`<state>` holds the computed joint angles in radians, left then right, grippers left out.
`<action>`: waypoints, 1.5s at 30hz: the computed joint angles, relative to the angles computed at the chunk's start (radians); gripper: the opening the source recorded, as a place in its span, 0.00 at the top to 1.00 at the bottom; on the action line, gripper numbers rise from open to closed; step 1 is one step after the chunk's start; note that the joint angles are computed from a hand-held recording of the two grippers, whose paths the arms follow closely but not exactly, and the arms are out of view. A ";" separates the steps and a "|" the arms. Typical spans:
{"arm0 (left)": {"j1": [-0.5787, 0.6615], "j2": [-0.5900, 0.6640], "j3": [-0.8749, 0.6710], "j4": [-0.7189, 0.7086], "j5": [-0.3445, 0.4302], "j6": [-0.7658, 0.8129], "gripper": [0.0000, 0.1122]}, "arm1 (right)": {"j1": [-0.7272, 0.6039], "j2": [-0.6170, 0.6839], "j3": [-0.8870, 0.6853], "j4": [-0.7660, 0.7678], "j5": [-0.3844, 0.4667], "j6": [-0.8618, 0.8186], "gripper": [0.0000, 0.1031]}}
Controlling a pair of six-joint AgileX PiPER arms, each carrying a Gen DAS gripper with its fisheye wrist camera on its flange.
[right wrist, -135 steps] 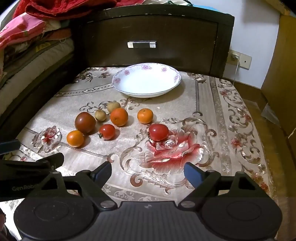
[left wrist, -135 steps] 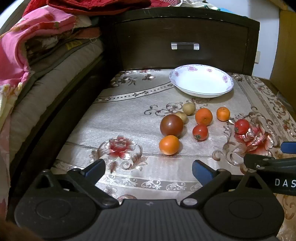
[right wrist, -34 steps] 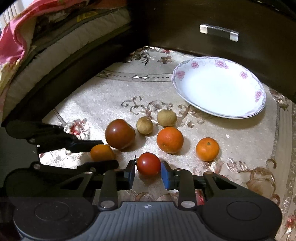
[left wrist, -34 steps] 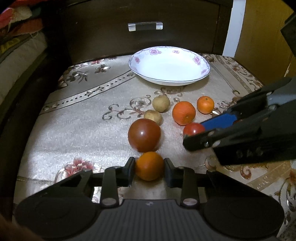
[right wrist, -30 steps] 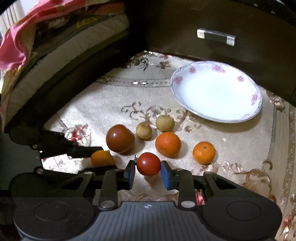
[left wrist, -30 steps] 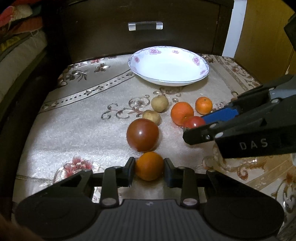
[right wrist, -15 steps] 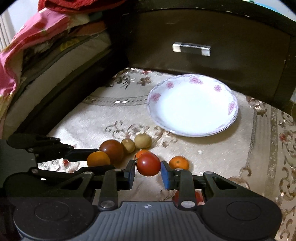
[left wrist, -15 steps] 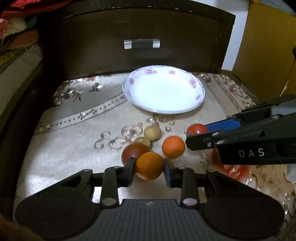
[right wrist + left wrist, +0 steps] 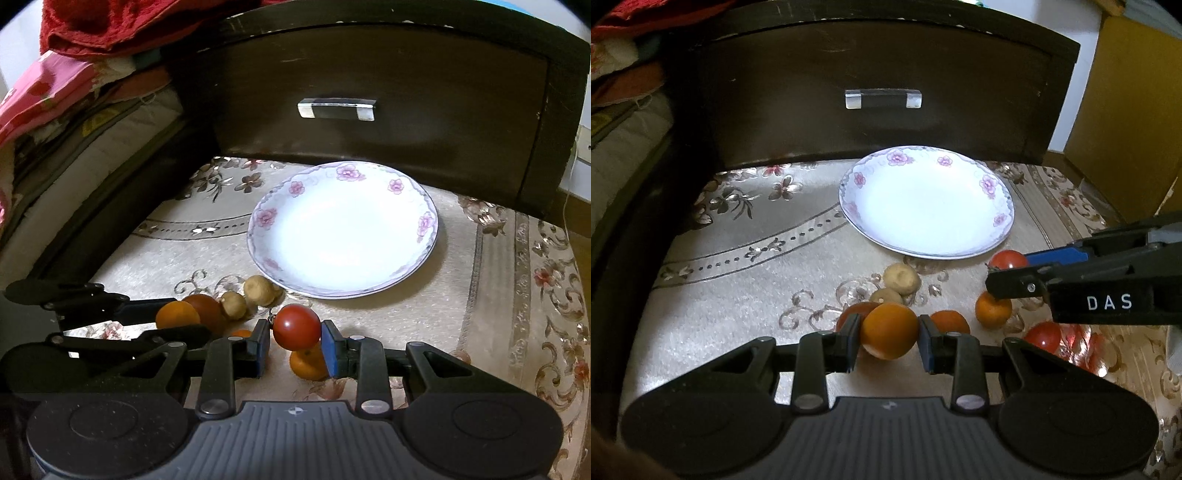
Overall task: Organize fruits
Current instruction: 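Carry both fruits over the white plate and open both grippers to drop them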
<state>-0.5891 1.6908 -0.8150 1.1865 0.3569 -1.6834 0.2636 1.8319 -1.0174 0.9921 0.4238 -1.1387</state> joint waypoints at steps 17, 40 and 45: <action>0.084 0.092 -0.140 -0.073 -0.056 0.119 0.66 | -0.022 0.096 -0.135 -0.022 0.007 0.045 0.74; 0.119 0.229 -0.293 -0.100 -0.069 0.190 0.62 | -0.028 0.224 -0.261 -0.047 -0.007 0.024 0.68; 0.120 0.222 -0.291 -0.130 -0.060 0.202 0.60 | -0.034 0.219 -0.258 -0.021 -0.007 0.005 0.63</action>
